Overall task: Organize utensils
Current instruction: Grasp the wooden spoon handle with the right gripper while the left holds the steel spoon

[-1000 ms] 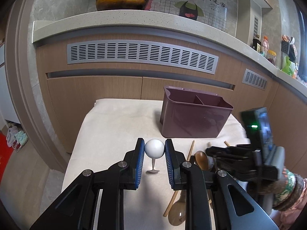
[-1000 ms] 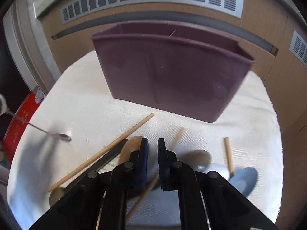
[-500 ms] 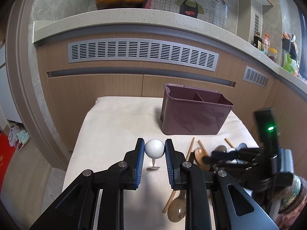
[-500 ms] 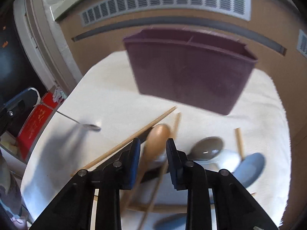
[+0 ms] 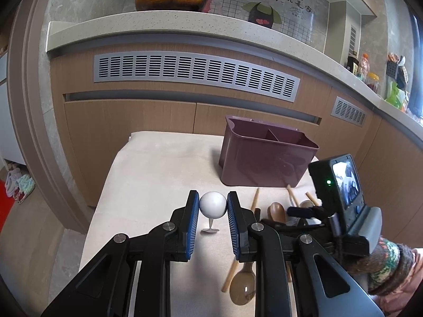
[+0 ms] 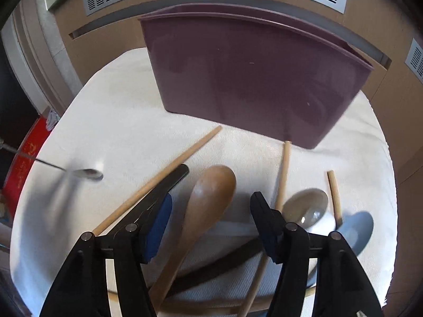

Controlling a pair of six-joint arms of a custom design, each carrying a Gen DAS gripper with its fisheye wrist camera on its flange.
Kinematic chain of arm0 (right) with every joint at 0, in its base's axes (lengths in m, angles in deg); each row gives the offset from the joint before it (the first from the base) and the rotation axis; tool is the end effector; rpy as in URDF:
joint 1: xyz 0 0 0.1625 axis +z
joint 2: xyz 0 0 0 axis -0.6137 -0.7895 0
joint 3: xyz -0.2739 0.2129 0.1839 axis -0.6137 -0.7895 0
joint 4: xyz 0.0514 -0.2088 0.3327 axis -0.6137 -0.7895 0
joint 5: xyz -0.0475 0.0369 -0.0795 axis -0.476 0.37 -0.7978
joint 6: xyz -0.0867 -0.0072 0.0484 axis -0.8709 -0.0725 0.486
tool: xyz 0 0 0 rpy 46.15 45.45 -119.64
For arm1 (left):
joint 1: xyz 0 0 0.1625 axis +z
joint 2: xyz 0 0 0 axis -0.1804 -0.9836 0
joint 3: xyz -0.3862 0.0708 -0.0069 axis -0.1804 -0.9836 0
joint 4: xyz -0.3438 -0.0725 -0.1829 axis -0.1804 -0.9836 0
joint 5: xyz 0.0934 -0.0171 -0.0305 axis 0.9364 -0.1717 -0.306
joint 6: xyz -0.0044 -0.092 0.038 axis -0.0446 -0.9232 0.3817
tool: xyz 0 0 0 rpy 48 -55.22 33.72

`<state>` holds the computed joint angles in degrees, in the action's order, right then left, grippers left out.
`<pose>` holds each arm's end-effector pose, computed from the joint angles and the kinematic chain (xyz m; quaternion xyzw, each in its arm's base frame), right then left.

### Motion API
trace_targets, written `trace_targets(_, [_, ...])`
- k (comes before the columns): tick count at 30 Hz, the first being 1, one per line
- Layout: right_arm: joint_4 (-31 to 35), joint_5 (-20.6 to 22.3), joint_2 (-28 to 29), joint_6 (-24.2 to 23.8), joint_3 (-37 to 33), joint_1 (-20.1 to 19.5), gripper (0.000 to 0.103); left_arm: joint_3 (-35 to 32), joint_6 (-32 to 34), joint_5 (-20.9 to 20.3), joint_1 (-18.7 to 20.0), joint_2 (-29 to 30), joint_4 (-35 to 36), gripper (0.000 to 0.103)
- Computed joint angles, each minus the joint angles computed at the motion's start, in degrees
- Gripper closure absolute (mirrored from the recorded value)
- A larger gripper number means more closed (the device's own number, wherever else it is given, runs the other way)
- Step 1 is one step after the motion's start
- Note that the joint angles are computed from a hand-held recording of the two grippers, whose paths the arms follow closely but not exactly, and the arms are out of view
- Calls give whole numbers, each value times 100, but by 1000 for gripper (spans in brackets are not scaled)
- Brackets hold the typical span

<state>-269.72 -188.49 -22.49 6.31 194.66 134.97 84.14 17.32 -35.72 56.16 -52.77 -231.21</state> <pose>0.1349 -0.5709 0.1783 0.0918 -0.8627 0.2948 0.4006 -0.2565 -0.5274 0.1386 0.3354 0.8533 -0.3719 0.1453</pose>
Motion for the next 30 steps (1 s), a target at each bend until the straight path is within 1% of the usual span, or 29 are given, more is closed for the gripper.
trace_targets(1, [9,24,-11,-124,17,27,74,3,-6,9,0,-5,2,81])
trace_targets(3, [-36,112,-116,-188,135,35,74,3,1,29,4,0,1,81])
trace_targets(6, [-344,327,-487,-365,535,19,74,-32,-27,93,7,42,47,81])
trace_targets(8, [-686,615,-820,-600,842,-45,74,-53,-58,130,1,67,91,81])
trace_targets(10, [-1129,817,-1093,-853,1161,-61,74,-50,-35,137,-20,70,112,90])
trace_targets(11, [-1350,898,-1234,-988,1328,-69,74,-37,-2,166,-55,73,83,90])
trace_targets(13, [-1545,966,-1476,-1131,1575,-77,74,-3,66,182,-115,60,56,91])
trace_targets(17, [-1567,1050,-1851,-1092,1888,-125,74,62,-12,248,-148,-89,345,91])
trace_targets(21, [-1588,1133,-1975,-1022,2010,-125,74,287,-96,325,-113,-363,908,89])
trace_targets(23, [-1648,1177,-1911,-997,1989,-130,74,497,-52,357,-97,-522,1200,86])
trace_targets(25, [-1676,1254,-1890,-952,2000,-145,74,736,-155,415,-74,-651,1335,76])
trace_targets(27, [-1609,1363,-1936,-866,2051,-184,74,1001,-457,418,-26,-777,1416,70])
trace_targets(30, [-1521,1406,-1917,-786,2065,-211,74,1290,-957,478,40,-808,1456,69])
